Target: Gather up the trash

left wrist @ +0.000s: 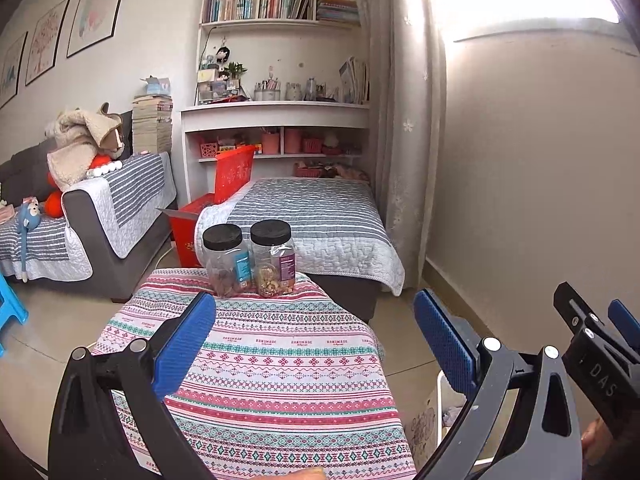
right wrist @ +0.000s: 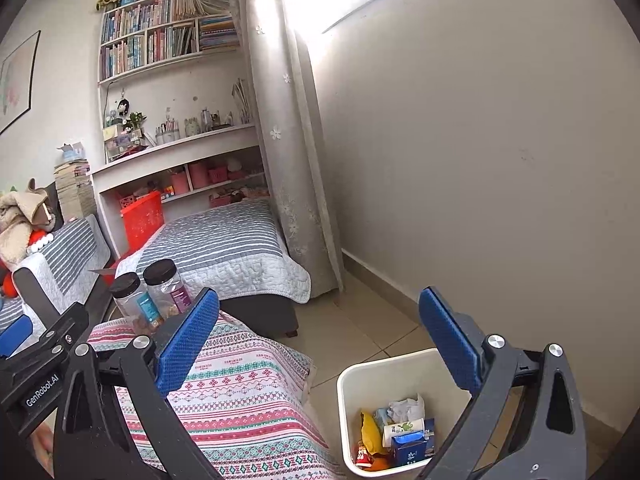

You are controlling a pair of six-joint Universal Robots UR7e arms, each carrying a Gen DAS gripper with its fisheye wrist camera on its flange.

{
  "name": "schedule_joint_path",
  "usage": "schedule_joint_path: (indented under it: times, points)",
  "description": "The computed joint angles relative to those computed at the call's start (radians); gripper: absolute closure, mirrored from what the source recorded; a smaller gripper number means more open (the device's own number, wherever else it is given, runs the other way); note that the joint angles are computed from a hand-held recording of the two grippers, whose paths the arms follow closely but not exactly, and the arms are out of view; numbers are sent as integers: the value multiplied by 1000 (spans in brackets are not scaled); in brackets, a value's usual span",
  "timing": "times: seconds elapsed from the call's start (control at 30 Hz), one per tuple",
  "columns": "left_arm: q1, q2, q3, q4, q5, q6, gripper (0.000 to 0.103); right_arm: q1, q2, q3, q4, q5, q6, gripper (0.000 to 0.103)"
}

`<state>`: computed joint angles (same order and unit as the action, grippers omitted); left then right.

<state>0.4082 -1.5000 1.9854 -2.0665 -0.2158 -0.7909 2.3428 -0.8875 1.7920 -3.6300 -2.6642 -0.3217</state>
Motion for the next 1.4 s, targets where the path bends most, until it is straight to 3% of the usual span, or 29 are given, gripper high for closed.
schedule_joint_path:
  times: [0.33,1.4]
  points:
    - [-9,-7,5,-12,3,2,7,2,11,-9,-56,-7,-48,7]
    - [-9,3,5,-61,4,43,7,-8,7,6,-68,6,-50,7]
